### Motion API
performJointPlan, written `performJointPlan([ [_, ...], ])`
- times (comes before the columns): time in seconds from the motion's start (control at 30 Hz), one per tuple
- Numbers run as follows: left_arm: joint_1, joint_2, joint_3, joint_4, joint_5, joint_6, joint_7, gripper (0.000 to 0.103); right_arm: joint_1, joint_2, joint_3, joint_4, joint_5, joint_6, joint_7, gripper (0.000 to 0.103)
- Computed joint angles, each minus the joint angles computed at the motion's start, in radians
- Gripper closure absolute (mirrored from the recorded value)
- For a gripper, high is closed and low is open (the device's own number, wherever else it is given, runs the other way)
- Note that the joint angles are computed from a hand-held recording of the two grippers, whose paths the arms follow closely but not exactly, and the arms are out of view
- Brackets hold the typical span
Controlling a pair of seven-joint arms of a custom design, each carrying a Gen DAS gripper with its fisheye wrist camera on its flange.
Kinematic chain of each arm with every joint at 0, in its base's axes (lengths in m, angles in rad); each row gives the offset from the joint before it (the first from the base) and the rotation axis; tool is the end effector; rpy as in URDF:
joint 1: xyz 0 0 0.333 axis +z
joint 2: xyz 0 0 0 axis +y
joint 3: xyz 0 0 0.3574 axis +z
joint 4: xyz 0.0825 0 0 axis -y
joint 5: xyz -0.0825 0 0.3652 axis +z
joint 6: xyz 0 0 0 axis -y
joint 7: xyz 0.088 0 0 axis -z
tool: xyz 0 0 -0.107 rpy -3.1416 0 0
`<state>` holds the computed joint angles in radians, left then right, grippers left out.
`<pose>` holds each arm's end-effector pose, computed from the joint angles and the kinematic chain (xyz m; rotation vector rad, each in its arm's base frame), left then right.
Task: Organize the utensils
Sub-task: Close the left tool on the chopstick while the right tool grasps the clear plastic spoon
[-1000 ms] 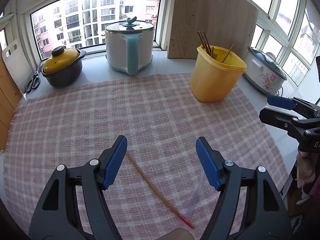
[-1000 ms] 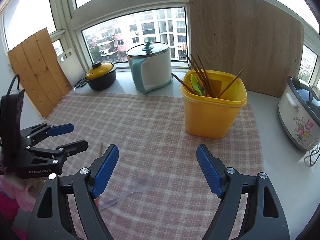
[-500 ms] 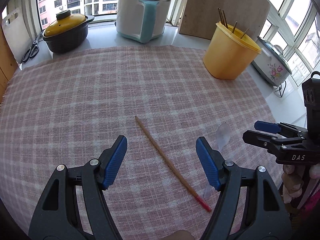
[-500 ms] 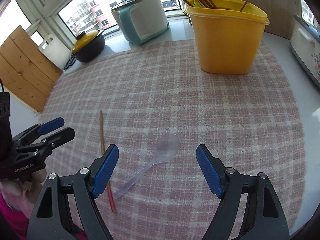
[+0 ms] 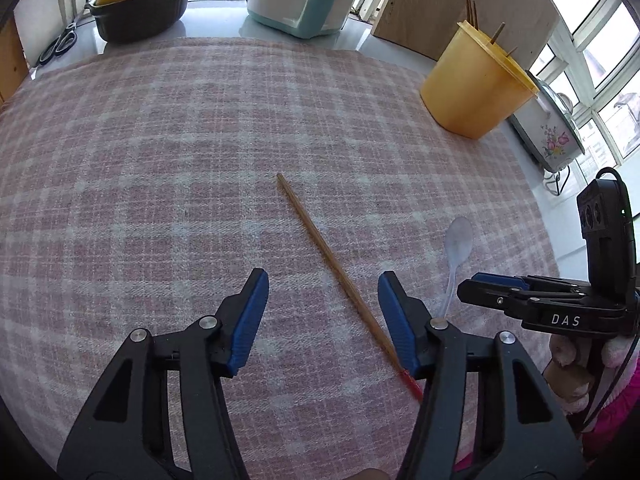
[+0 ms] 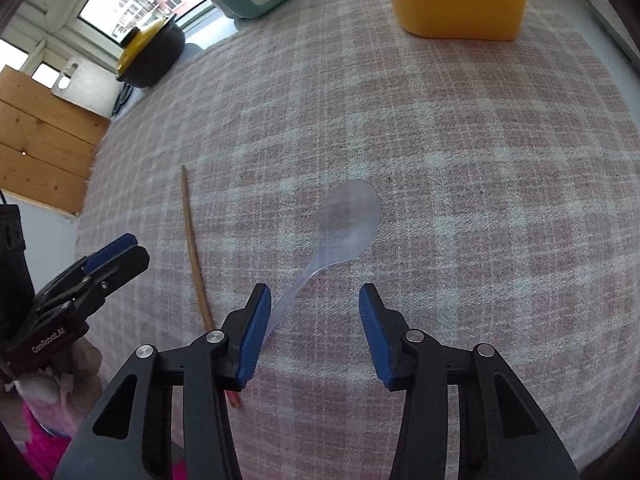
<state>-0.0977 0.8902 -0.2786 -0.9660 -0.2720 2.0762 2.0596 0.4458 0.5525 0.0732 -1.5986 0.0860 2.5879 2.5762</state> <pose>0.7816 -0.2197 0.4037 1.3238 -2.6140 0.7575 0.6428 0.3530 0.4037 -1.2967 2.3683 0.1177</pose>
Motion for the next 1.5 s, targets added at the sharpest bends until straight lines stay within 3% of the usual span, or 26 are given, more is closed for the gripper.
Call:
performJointPlan([
  [0.33, 0.003, 0.033, -0.004, 0.039, -0.008, -0.044, -0.015, 0.050, 0.042, 0.078, -0.046, 0.156, -0.091, -0.141, 0.031, 0.066],
  [0.63, -0.026, 0.087, 0.003, 0.119, 0.010, -0.097, -0.039, 0.062, 0.031, 0.132, -0.052, 0.252, -0.145, -0.195, -0.025, 0.070],
  [0.8, -0.043, 0.092, 0.003, 0.122, 0.021, -0.068, -0.036, 0.062, 0.006, 0.150, -0.045, 0.268, -0.141, -0.164, -0.102, 0.080],
  [0.93, -0.060, 0.087, 0.006, 0.104, 0.040, -0.027, -0.015, 0.062, -0.025, 0.145, -0.025, 0.253, -0.096, -0.129, -0.160, 0.081],
  [1.0, -0.068, 0.072, 0.010, 0.069, 0.052, 0.015, 0.000, 0.063, -0.017, 0.140, -0.042, 0.249, -0.105, -0.142, -0.161, 0.081],
  [1.17, -0.076, 0.039, 0.011, -0.015, 0.075, 0.120, 0.036, 0.085, -0.018, 0.146, -0.053, 0.256, -0.118, -0.146, -0.186, 0.080],
  [1.23, -0.075, 0.040, 0.010, -0.017, 0.076, 0.130, 0.031, 0.090, -0.012, 0.166, -0.059, 0.297, -0.131, -0.181, -0.198, 0.080],
  [1.4, -0.064, 0.043, 0.002, -0.017, 0.063, 0.128, 0.015, 0.092, 0.014, 0.248, -0.073, 0.455, -0.172, -0.288, -0.236, 0.077],
  [1.5, -0.060, 0.042, -0.001, -0.020, 0.056, 0.130, 0.009, 0.093, 0.015, 0.279, -0.064, 0.514, -0.171, -0.316, -0.273, 0.088],
])
